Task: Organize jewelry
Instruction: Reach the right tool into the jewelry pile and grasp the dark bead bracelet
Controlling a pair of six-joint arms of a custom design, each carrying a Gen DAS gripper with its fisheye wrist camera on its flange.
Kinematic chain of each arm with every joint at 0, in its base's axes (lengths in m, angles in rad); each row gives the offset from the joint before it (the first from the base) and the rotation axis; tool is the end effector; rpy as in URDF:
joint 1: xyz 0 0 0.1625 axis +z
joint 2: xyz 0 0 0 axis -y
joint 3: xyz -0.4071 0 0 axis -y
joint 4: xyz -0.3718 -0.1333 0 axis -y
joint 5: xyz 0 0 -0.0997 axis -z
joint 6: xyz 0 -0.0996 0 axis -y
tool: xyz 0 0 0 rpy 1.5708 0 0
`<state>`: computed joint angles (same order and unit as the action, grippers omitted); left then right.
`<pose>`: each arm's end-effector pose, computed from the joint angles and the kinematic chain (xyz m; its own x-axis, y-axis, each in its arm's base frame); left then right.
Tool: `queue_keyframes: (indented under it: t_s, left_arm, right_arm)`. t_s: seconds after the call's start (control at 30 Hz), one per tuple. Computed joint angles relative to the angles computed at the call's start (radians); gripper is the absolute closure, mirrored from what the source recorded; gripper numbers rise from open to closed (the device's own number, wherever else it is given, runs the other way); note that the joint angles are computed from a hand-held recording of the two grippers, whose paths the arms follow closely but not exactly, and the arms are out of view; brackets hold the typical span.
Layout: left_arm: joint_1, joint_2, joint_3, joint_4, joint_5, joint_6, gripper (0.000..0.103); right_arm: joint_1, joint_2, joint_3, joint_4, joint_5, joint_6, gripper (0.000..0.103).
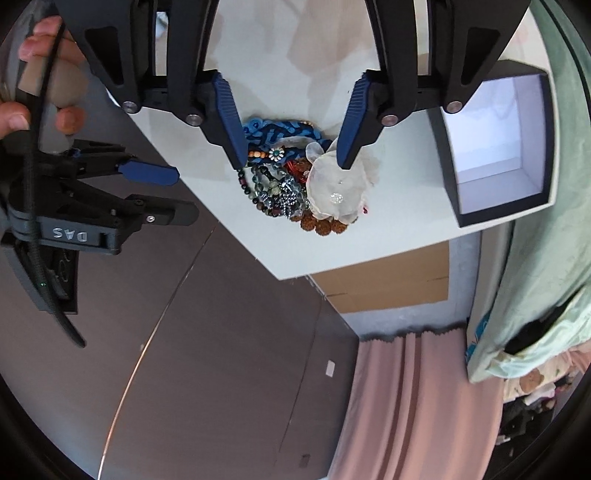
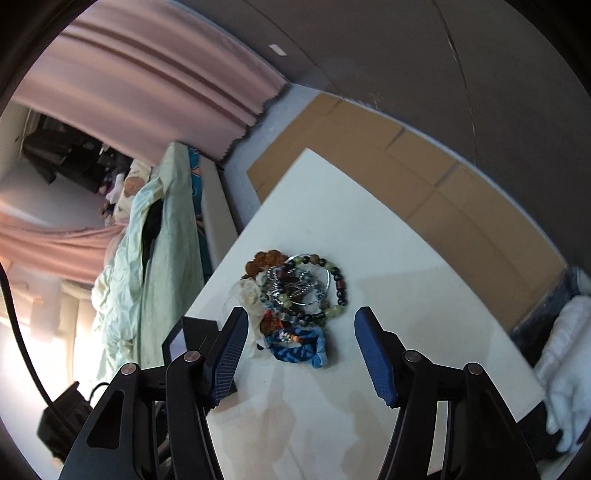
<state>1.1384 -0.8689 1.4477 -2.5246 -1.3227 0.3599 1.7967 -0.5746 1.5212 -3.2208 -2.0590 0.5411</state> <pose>-0.1510 -0.7037 0.2167 -0.7217 0.6013 -0.3429 0.6882 0.6764 -0.2623 0.2394 -0.6550 0.0795 -0.8840 0.4667 -0.0266 0.3319 0.5867 -0.7387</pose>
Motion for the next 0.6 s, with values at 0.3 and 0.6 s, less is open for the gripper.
queue_keyframes:
  t_s: [0.3, 0.6]
  left_arm:
    - [0.017, 0.117, -0.125, 0.071, 0.048, -0.025, 0.069]
    - [0.029, 0.133, -0.154, 0.054, 0.047, -0.024, 0.102]
  right_arm:
    - [-0.046, 0.029, -0.067, 0.089, 0.037, 0.076, 0.05]
    - [-0.055, 0.086, -0.197, 0.222, 0.018, 0.05, 0.061]
